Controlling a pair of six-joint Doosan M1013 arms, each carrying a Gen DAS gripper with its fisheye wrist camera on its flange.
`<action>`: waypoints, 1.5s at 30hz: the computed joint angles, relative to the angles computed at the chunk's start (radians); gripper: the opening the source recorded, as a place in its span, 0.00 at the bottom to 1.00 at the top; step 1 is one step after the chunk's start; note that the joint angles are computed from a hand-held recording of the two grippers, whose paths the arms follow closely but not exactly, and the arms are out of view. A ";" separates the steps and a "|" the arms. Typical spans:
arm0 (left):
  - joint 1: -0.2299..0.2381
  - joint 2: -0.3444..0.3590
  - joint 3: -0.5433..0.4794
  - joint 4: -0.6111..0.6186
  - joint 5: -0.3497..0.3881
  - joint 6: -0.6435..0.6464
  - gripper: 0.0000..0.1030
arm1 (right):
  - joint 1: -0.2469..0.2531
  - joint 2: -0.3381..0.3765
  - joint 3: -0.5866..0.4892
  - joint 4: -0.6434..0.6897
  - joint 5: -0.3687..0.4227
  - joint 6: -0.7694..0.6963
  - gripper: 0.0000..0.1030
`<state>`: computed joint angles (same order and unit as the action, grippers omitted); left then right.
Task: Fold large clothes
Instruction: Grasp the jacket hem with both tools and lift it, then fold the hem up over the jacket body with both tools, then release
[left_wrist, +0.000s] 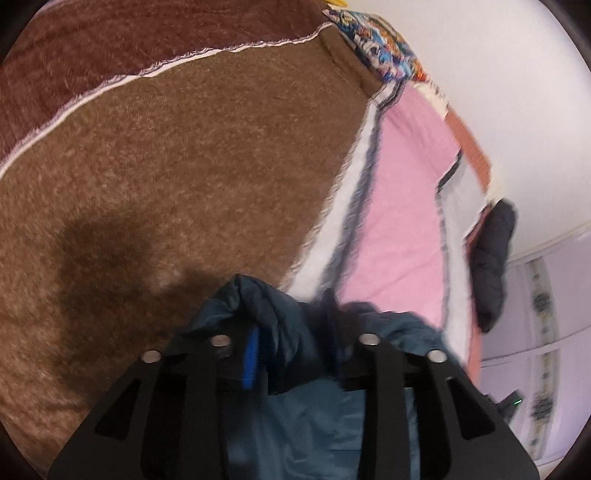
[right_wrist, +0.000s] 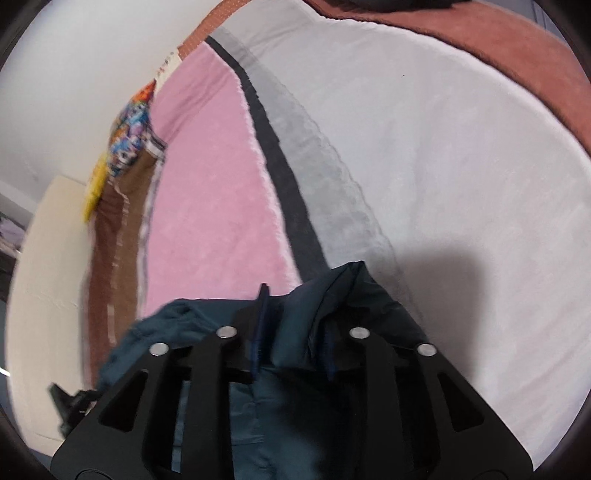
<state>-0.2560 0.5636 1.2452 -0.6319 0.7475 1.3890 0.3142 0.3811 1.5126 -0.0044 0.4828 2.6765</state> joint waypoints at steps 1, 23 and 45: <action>0.009 -0.005 0.009 -0.066 -0.011 0.023 0.41 | -0.004 -0.011 0.013 0.035 -0.031 -0.017 0.41; 0.062 -0.363 0.499 -0.322 -0.135 0.513 0.69 | 0.241 -0.334 0.374 -0.666 -0.037 0.652 0.70; -0.019 -0.327 0.610 -0.400 -0.234 0.328 0.77 | 0.327 -0.236 0.384 -0.736 -0.106 0.996 0.80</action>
<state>-0.2754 0.2366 1.8552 -1.0314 0.5135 1.7167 0.6408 0.1454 1.8964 -0.7402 0.3765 3.6729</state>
